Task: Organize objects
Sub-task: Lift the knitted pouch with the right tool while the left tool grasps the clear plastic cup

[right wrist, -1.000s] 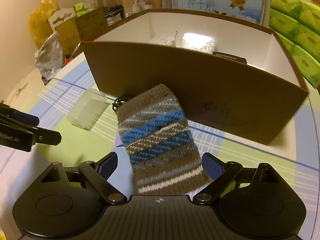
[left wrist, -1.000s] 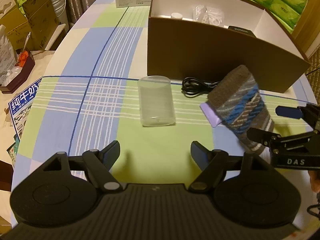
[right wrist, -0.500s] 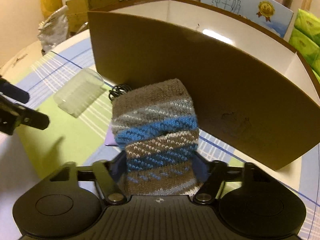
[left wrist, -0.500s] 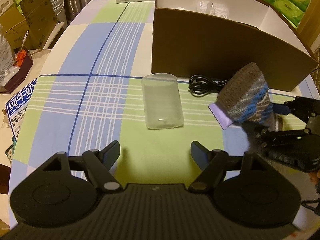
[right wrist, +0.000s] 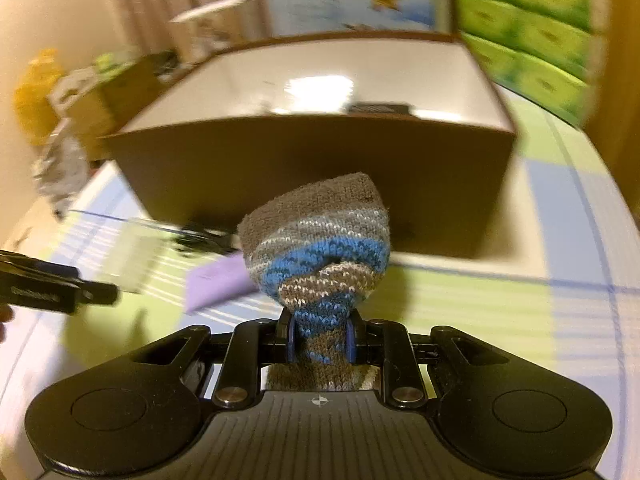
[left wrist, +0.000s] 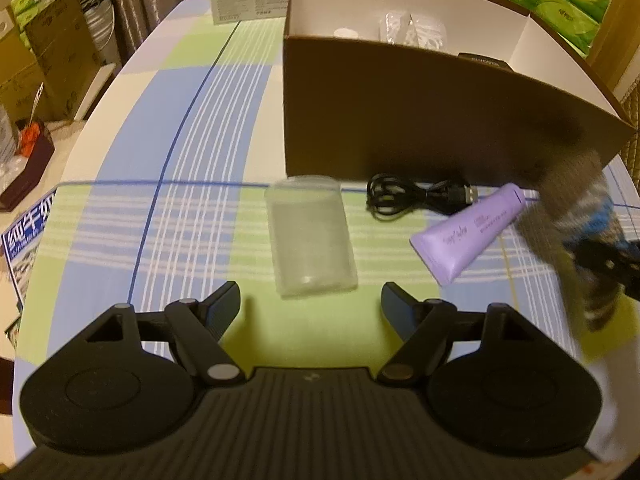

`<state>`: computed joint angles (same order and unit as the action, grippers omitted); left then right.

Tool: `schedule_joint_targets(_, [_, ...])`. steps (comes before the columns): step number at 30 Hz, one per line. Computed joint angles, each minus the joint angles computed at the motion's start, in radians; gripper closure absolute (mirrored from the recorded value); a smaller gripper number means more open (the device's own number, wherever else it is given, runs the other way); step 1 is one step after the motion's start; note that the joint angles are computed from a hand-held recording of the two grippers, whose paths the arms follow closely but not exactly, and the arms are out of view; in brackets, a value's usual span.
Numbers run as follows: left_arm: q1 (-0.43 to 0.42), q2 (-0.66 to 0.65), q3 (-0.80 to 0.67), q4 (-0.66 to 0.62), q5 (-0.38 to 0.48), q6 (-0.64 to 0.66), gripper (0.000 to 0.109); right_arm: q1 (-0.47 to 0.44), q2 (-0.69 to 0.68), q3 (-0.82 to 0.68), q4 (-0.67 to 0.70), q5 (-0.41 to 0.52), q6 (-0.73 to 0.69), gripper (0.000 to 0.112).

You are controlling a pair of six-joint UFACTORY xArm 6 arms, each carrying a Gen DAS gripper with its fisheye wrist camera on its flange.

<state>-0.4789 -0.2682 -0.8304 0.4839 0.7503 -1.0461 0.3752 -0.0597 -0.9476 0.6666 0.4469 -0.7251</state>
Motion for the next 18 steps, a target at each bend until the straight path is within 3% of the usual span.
schedule_joint_targets(7, [0.055, 0.084, -0.053, 0.01, -0.055, 0.027, 0.045, -0.061, -0.019, 0.029, -0.181, -0.014, 0.233, 0.092])
schedule_joint_targets(13, [0.093, 0.135, -0.081, -0.047, -0.085, 0.068, 0.061, -0.093, -0.031, 0.032, -0.189, 0.003, 0.286, 0.092])
schedule_joint_targets(18, [0.088, 0.124, -0.061, -0.049, -0.105, 0.065, 0.062, -0.101, -0.032, 0.016, -0.186, 0.026, 0.301, 0.092])
